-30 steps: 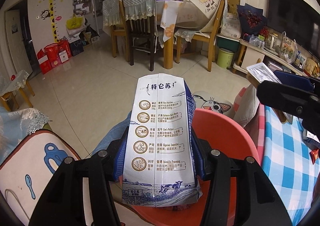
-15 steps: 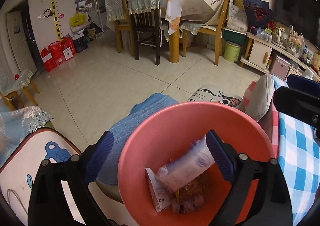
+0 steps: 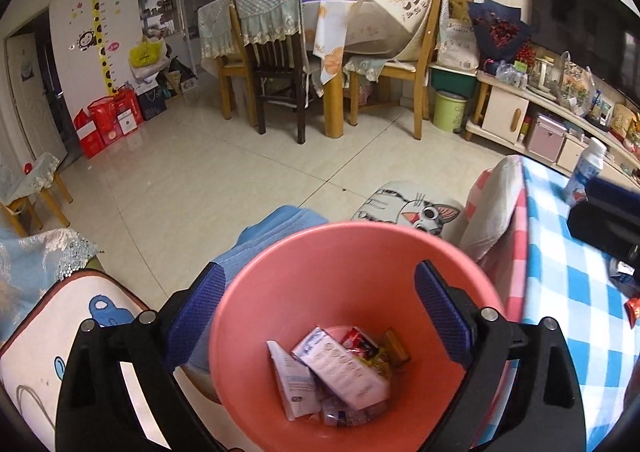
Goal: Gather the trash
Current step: 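Move both open tools back over the table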
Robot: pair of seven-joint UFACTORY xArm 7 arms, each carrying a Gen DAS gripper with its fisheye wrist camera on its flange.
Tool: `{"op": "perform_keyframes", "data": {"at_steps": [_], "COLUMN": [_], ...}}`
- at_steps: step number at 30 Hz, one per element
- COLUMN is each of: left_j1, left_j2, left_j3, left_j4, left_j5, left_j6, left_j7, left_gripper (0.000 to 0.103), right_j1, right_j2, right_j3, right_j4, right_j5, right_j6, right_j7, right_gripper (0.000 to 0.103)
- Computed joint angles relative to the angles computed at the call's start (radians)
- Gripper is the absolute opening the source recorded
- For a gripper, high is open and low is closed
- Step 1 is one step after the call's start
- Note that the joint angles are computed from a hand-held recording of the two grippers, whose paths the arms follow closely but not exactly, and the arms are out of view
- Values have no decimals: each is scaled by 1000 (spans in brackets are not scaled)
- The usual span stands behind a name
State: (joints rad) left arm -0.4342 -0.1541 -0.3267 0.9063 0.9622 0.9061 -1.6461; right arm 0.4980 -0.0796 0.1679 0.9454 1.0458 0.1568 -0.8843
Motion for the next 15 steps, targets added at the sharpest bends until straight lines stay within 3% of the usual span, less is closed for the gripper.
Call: {"op": "perform_keyframes", "data": {"at_steps": [4, 8, 12, 15], "left_j1": [-25, -95, -185, -261], "left_j2": [59, 199, 389, 563], "left_j3": [-14, -16, 0, 18], "left_j4": [72, 214, 416, 618], "left_j5": [5, 43, 78, 95], "left_j6": [-26, -36, -47, -59], "left_j7": [-6, 42, 131, 211], "left_gripper": [95, 95, 95, 95], "right_j1": [-21, -33, -92, -185], "right_j2": [-95, -218, -368, -472], "right_j3": [-54, -134, -222, -294], "right_j4": [-139, -300, -478, -583], "right_j5": [46, 18, -86, -194], "right_j6": [-4, -14, -26, -2], "right_j7": [-26, -34, -32, -36], "right_gripper": [83, 84, 84, 84]}}
